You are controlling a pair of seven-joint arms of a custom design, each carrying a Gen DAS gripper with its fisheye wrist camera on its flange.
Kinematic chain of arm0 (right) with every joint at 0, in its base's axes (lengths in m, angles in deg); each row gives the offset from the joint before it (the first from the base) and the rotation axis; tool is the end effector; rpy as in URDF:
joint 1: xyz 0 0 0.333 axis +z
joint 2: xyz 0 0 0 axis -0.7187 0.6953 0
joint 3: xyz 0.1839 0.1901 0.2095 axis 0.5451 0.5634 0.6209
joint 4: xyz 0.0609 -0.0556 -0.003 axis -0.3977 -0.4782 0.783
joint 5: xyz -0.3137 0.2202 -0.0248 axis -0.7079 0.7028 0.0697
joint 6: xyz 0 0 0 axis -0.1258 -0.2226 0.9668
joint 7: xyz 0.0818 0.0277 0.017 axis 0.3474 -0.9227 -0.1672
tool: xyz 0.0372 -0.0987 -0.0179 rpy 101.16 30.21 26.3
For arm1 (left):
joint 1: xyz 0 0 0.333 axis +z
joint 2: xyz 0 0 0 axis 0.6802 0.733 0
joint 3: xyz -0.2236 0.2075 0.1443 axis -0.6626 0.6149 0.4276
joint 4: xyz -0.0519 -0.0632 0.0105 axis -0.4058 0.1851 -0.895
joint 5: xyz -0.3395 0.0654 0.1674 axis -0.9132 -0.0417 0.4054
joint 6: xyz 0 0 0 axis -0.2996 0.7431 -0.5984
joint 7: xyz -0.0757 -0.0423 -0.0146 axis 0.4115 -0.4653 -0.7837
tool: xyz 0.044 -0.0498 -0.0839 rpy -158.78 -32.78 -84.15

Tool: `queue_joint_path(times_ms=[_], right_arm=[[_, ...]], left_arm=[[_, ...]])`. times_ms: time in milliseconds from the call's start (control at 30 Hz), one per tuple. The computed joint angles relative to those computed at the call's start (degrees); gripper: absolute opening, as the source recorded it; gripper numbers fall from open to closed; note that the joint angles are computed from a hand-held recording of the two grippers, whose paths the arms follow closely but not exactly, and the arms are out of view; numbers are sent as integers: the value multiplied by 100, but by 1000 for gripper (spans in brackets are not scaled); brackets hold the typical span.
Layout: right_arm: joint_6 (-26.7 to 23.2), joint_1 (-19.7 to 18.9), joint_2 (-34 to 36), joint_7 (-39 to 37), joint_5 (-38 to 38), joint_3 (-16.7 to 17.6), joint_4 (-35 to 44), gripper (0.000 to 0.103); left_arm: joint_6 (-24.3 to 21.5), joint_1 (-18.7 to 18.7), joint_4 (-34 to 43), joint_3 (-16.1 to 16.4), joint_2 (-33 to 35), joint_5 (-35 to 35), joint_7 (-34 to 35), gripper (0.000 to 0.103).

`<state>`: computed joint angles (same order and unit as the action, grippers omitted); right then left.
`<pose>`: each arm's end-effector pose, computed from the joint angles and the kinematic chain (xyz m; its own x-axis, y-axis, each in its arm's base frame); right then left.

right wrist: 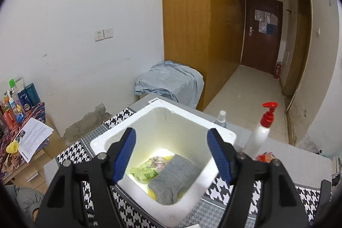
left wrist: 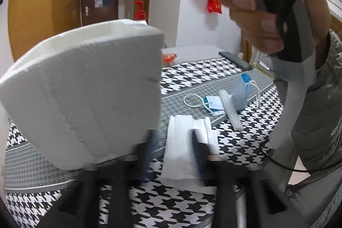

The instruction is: Organize soft objects

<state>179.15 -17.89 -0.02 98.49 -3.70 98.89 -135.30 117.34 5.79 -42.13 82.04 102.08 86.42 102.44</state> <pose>0.7045 0.4511 0.5054 0.7743 -0.6326 -0.0168 -0.3401 -0.3936 -0.8541 0.5833 -0.4934 0.3983 -0.3126 -0.9464 0.0812 -0.6282 0.1419 -0.7650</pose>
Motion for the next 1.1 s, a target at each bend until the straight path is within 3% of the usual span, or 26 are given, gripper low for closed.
queue_joint_path(times_ms=[33,100,333,567,700,800,900,1100], right_arm=[[83,-18,-56,-6,26,5,-123,74],[261,-106,-220,-71,115,63,-434,77],[1043,-463,-879,-424,498,345,-1636,84],[1645,-939,-1352,-884,1009,767,-2491,87],[1984,-1235,-1587,-1174,1310,1059,-2915,87],[2263,-1548,-1755,-1506,1596,1417,-3248,87],[2449,-1829,-1869,-1780,1836,1750,-3498,87],[2841,-2435,-2016,-2215,2261,2443,-3971,87]], left_arm=[[-45,-3,79,-19,61,-22,45,62],[-142,136,237,-265,193,-247,444,64],[-665,276,887,-743,715,-1197,1725,64],[-1190,79,1361,-686,1016,-1660,2274,62],[-1535,42,1593,-725,1143,-1861,2510,45],[-1836,-28,1684,-682,1186,-1922,2582,39],[-1852,-36,1659,-672,1160,-1962,2547,33],[-1742,-10,1628,-744,1154,-2032,2688,9]])
